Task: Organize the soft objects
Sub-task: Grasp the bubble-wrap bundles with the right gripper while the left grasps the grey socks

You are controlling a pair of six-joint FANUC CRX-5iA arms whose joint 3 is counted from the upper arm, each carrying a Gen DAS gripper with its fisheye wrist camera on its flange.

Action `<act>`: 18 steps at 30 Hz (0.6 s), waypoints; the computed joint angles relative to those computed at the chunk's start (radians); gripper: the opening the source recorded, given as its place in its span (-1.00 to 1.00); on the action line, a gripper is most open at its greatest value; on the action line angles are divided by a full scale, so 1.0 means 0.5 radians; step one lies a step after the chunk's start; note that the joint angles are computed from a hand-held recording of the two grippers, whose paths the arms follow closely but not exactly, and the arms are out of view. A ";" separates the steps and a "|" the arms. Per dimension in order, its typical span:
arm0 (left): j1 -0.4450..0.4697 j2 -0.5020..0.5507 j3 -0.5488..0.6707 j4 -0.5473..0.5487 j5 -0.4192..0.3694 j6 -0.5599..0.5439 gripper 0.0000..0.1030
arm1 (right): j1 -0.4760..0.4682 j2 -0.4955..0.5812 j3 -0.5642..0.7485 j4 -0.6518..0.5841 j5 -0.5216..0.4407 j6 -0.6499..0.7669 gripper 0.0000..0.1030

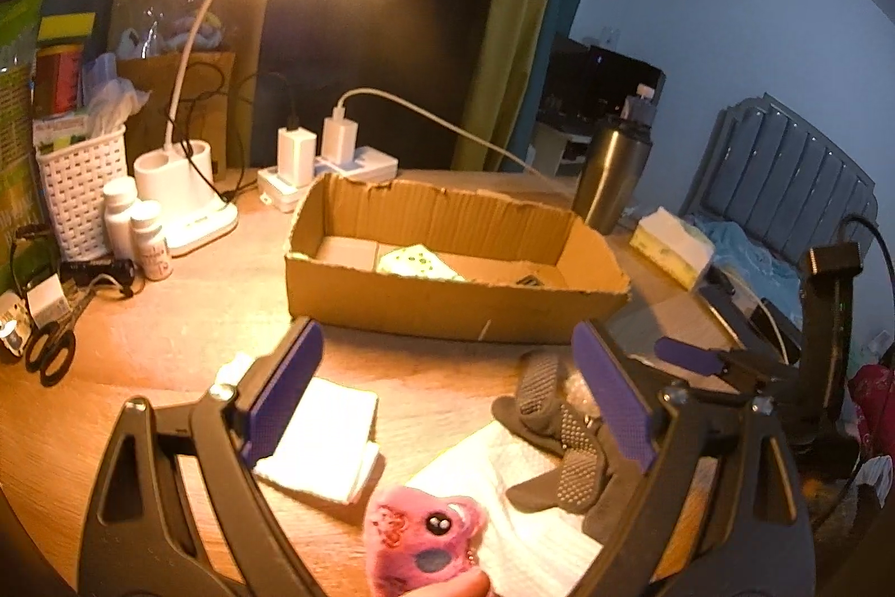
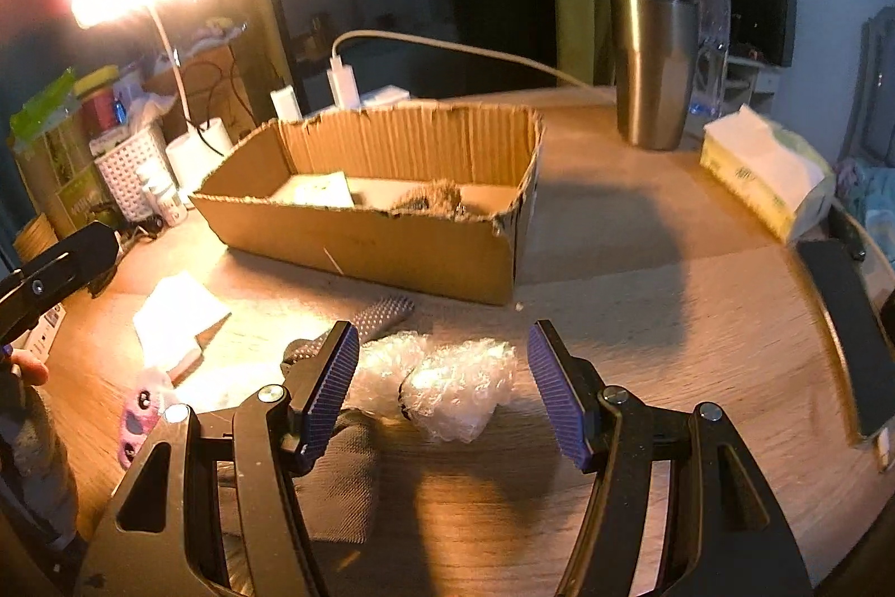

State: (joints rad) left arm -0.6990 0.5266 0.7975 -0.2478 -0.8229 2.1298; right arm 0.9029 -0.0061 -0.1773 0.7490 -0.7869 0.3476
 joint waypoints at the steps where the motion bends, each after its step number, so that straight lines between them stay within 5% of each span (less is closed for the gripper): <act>1: 0.001 0.015 0.019 0.007 -0.018 -0.004 0.79 | -0.004 0.013 0.017 -0.033 -0.005 0.027 0.28; 6: 0.001 0.090 0.123 0.043 -0.100 -0.040 0.79 | -0.027 0.059 0.096 -0.227 -0.033 0.212 0.27; 8: -0.007 0.119 0.163 0.057 -0.130 -0.062 0.79 | -0.033 0.055 0.103 -0.299 -0.021 0.288 0.12; 13: -0.035 0.196 0.285 0.087 -0.218 -0.129 0.79 | -0.043 -0.023 0.011 -0.257 0.049 0.243 -0.15; 18: -0.063 0.305 0.465 0.133 -0.328 -0.236 0.79 | -0.059 -0.124 -0.121 -0.103 0.097 0.081 -0.18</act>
State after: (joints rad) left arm -0.7302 0.6792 1.0298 -0.1816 -0.9871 2.0119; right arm 0.8733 -0.0678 -0.2376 0.6976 -0.7381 0.3882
